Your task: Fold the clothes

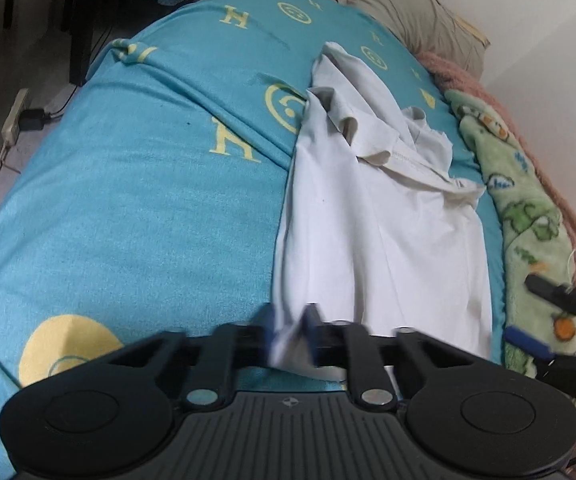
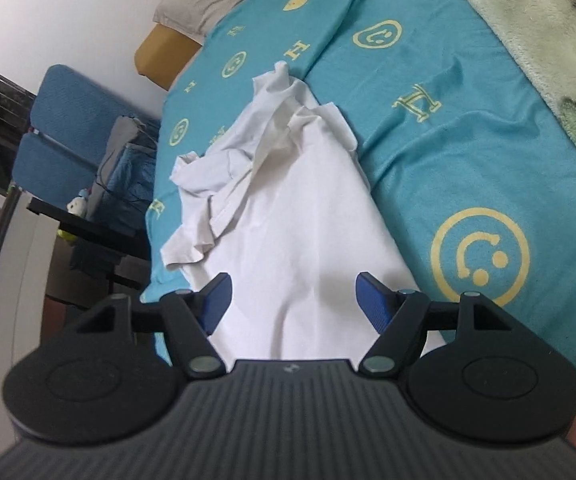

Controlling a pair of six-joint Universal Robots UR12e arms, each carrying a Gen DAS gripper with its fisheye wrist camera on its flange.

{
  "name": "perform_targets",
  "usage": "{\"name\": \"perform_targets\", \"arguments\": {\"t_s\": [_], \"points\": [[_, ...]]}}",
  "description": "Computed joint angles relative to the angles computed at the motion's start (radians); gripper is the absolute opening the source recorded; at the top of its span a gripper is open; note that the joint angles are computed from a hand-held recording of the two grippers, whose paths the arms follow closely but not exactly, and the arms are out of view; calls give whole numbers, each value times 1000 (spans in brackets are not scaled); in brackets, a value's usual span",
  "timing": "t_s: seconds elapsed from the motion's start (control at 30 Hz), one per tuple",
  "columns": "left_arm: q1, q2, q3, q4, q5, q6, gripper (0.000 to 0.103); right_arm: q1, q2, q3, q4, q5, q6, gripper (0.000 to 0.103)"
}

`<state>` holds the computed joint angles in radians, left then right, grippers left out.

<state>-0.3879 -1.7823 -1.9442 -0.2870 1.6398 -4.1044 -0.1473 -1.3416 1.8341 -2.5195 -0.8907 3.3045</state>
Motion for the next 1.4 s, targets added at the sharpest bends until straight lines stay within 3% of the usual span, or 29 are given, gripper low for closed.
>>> {"name": "perform_targets", "arguments": {"t_s": [0.13,0.3,0.37,0.5,0.63,0.67,0.77,0.8,0.83,0.93,1.03,1.1,1.2,1.27,1.4], "points": [[10,17,-32,83,-5,-64,3,23,15,-14,55,-81,-32,71],[9,30,-31,31,59,-106,2,43,33,-24,84,-148,-47,69],[10,32,-29,8,74,-109,1,40,30,-20,67,-145,-27,69],[7,43,-34,16,86,-106,2,-4,5,16,45,-2,85,71],[-6,53,-32,25,109,-66,16,-40,-15,54,49,149,187,71],[-12,54,-29,27,124,-53,26,-44,-21,64,65,175,194,71],[-28,55,-24,51,148,-22,49,-39,-29,82,116,183,235,71],[-30,55,-21,51,141,-17,52,-38,-31,87,132,184,250,71],[-27,55,-18,43,116,-19,58,-32,-34,92,122,155,276,71],[-12,48,-18,53,9,-38,61,-16,-31,99,73,64,340,71],[11,26,-30,137,-127,-76,66,-7,-20,109,-22,-1,431,70],[32,-1,-42,235,-248,-133,68,-1,-14,116,-87,-39,474,69],[61,-63,-46,388,-440,-248,71,5,-6,113,-120,-76,486,53],[69,-105,-38,450,-526,-345,71,2,-2,114,-145,-70,490,19],[62,-155,-10,463,-568,-388,71,-12,1,126,-233,-6,504,9]]}}
